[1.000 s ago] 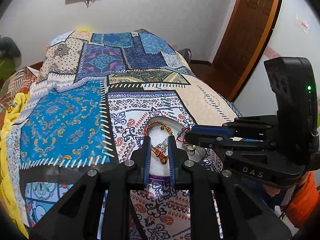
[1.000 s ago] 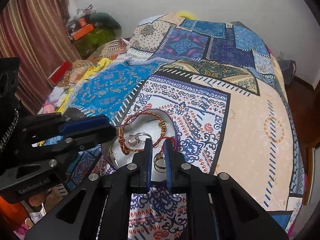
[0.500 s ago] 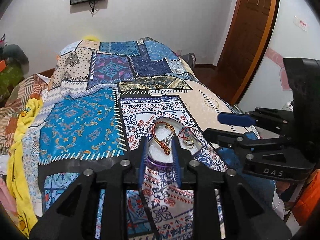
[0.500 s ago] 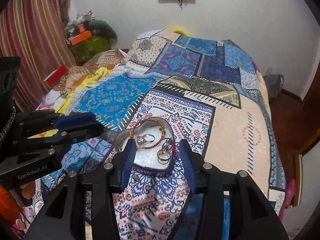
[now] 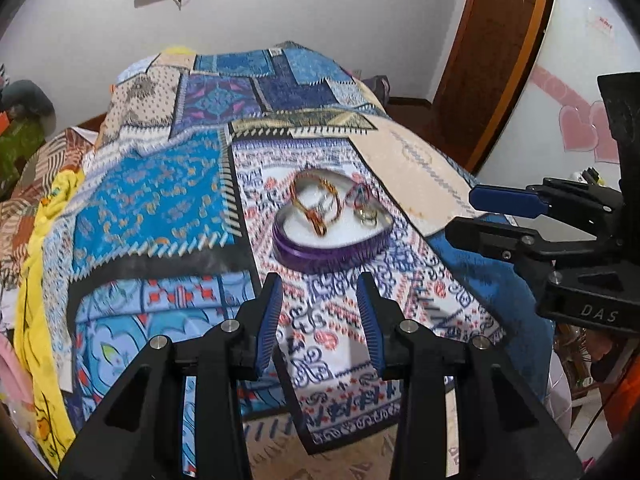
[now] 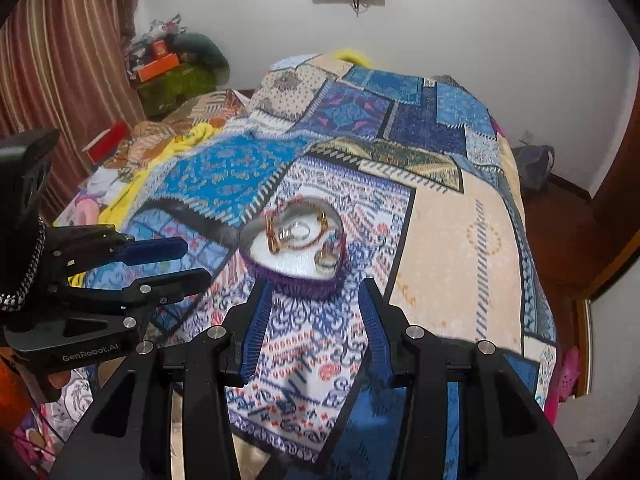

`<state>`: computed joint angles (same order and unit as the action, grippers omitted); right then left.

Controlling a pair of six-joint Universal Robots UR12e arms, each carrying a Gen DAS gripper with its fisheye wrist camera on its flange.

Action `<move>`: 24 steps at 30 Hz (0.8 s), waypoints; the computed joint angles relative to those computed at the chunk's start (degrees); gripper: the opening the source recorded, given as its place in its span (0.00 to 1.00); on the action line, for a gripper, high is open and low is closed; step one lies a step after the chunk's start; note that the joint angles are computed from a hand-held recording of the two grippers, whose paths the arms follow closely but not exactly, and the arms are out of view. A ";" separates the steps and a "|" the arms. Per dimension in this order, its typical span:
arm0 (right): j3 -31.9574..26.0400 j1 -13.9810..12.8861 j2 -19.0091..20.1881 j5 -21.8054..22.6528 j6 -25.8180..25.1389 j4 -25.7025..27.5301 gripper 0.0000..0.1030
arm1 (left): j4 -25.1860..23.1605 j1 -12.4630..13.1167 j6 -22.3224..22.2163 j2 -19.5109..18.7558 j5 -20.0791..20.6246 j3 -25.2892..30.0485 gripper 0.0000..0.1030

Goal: Organize jewelry
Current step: 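Grasp the small silver ring beside the tin with the right tool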

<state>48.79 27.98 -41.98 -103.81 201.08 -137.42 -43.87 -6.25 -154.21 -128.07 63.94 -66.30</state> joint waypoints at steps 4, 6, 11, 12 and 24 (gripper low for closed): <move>0.47 0.33 -0.03 -1.06 0.07 1.65 0.40 | -1.97 -0.02 0.33 0.06 -0.33 -0.44 0.37; 1.45 0.38 -0.41 -1.08 0.57 1.75 0.40 | -2.78 -0.16 0.61 -0.13 -0.21 -0.36 0.37; 3.83 0.13 -1.29 0.27 2.58 1.80 0.40 | -4.58 -0.52 0.05 -1.60 -0.92 1.50 0.36; 4.09 0.04 -1.34 0.55 3.01 2.09 0.40 | -5.31 -0.61 -0.17 -1.97 -1.15 2.05 0.36; 5.79 -0.46 -1.60 1.39 5.19 0.80 0.40 | -8.30 -2.23 -0.23 -5.40 -0.42 6.88 0.27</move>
